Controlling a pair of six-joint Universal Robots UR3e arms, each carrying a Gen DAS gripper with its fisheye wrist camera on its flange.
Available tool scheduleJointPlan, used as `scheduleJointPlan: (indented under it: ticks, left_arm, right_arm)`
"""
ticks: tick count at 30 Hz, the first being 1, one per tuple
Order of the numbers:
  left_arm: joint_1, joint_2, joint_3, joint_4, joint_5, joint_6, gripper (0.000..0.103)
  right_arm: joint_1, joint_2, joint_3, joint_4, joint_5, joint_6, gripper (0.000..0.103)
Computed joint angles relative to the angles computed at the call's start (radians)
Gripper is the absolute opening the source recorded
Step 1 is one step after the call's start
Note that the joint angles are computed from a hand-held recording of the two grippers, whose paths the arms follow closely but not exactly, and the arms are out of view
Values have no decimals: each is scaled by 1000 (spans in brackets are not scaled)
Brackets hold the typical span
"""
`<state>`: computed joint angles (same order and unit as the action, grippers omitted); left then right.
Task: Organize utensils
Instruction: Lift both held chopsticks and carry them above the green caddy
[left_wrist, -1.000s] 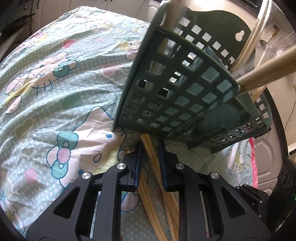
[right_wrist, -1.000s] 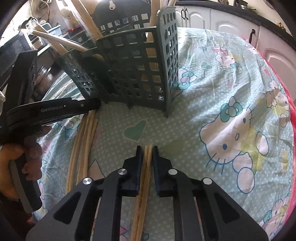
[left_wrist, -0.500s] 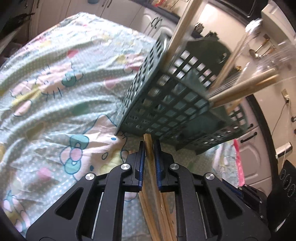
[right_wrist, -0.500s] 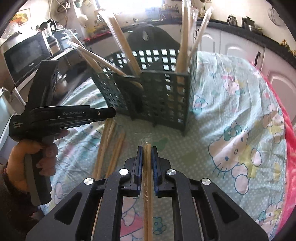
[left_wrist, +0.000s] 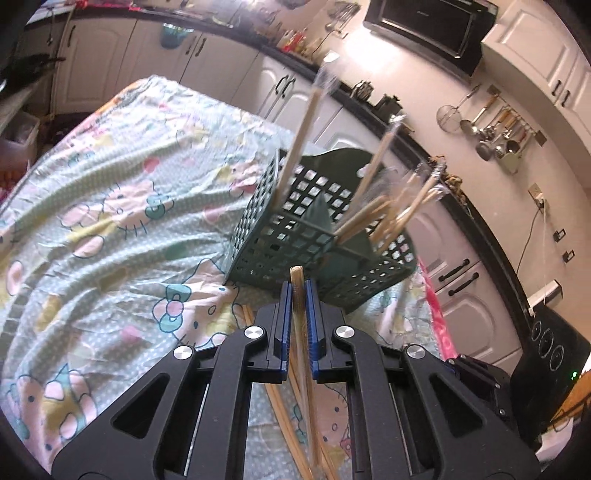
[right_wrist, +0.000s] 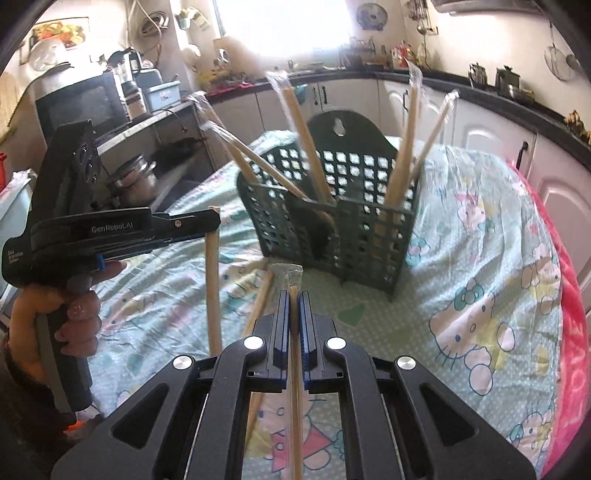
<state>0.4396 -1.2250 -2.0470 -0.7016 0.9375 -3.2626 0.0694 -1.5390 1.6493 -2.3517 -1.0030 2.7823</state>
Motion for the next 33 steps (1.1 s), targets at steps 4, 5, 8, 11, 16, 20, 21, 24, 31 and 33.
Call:
scheduleJointPlan:
  ticks: [4,5,8,11,16,20,21,24,31,33]
  left_arm:
    - [11,75,-8,-45,-7,30,4]
    - [9,89,-7,-48,-5,30,4]
    - [8,116,-11,-57,-8,32,4]
    - [19,155,-14,-75,-4,50,4]
    - [92,253,-28,-156,-59,88,4]
    - [157,333,-26,-244,-113,130,4]
    - [178,351,-23,-272,-132,145,4]
    - [228,400,-12,-347,-176,187,4]
    - [360,510,48,-570,-288,306,4]
    - [395,530,75,-638,-322,341,3]
  right_arm:
    - [8,-36,13,-13,9,-3,5]
    - [10,-38,9,-12,12,-1,5]
    - [12,-53,-2,-7,25,3,5]
    - [22,-71,-6,-14,31,12,5]
    - [32,-99,-16,-27,44,27,5]
    - [38,-124,-17,-38,51,34,5]
    - [37,-129,-16,-41,55,35,5]
    - [39,-142,-19,-49,63,40,5]
    - [62,-162,-35,-91,57,63,5]
    - [71,-161,-47,-112,47,66,5]
